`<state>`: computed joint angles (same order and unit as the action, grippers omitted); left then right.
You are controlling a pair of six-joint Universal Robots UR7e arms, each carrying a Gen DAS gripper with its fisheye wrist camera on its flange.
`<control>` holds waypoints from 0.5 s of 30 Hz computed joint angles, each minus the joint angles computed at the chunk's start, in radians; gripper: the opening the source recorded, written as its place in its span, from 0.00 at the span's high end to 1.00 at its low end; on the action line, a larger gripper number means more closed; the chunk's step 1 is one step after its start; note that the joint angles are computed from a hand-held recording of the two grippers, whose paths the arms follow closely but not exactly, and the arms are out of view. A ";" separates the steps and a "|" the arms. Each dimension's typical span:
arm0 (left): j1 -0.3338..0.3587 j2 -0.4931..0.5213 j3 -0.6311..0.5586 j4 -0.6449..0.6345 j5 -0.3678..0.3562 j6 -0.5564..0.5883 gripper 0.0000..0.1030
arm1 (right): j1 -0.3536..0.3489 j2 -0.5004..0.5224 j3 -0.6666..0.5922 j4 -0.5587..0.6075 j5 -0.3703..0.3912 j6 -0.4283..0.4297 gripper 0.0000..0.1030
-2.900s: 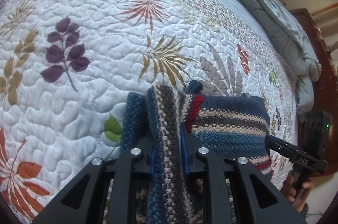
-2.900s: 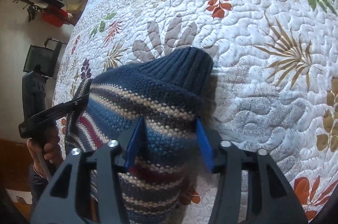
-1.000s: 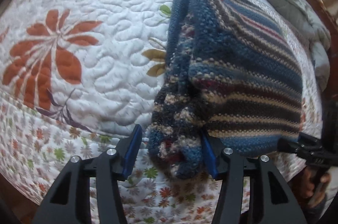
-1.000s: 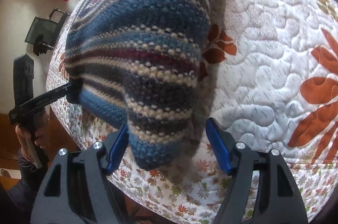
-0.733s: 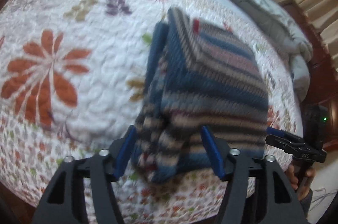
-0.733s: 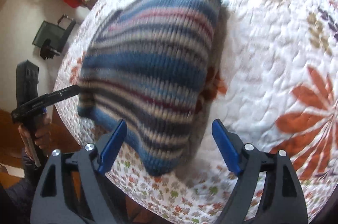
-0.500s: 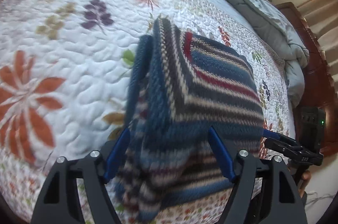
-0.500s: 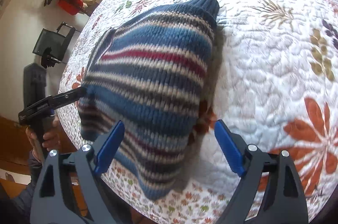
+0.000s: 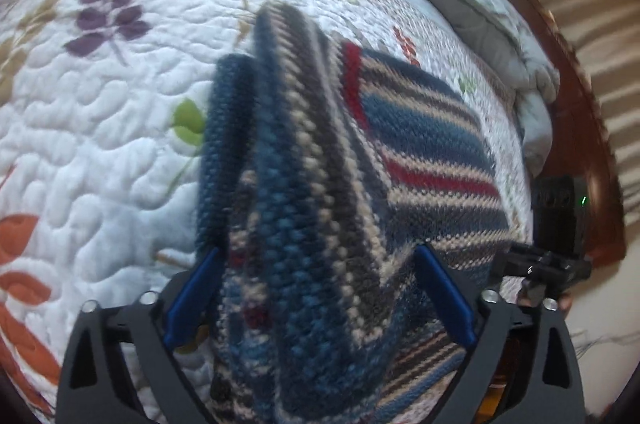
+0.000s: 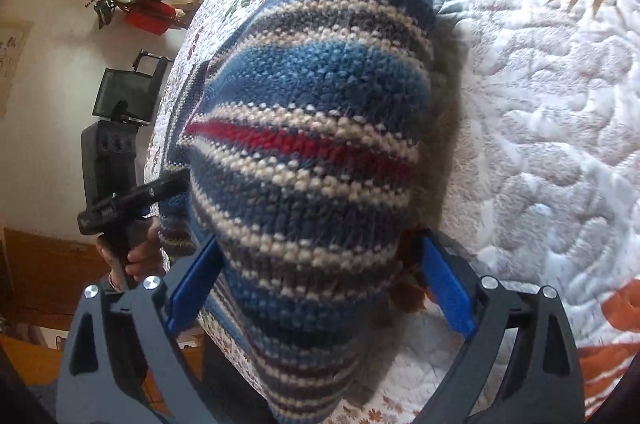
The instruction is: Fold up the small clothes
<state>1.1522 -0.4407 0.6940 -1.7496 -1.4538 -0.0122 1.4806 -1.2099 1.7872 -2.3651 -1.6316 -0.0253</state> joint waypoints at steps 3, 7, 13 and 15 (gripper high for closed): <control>-0.032 0.001 0.033 -0.021 0.084 0.023 0.04 | 0.004 0.020 -0.013 0.007 -0.004 0.000 0.08; -0.053 0.005 0.032 -0.002 0.129 -0.011 0.24 | 0.022 0.035 -0.018 0.006 -0.025 -0.015 0.18; -0.065 -0.040 0.116 -0.071 0.135 -0.039 0.51 | 0.037 0.004 0.013 -0.022 -0.047 -0.025 0.37; -0.064 -0.063 0.151 -0.106 0.123 -0.037 0.56 | 0.038 -0.010 0.021 -0.023 -0.042 -0.031 0.40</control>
<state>1.0879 -0.5033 0.8453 -1.8552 -1.3310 -0.0489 1.5190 -1.2199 1.8084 -2.3877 -1.6736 -0.0566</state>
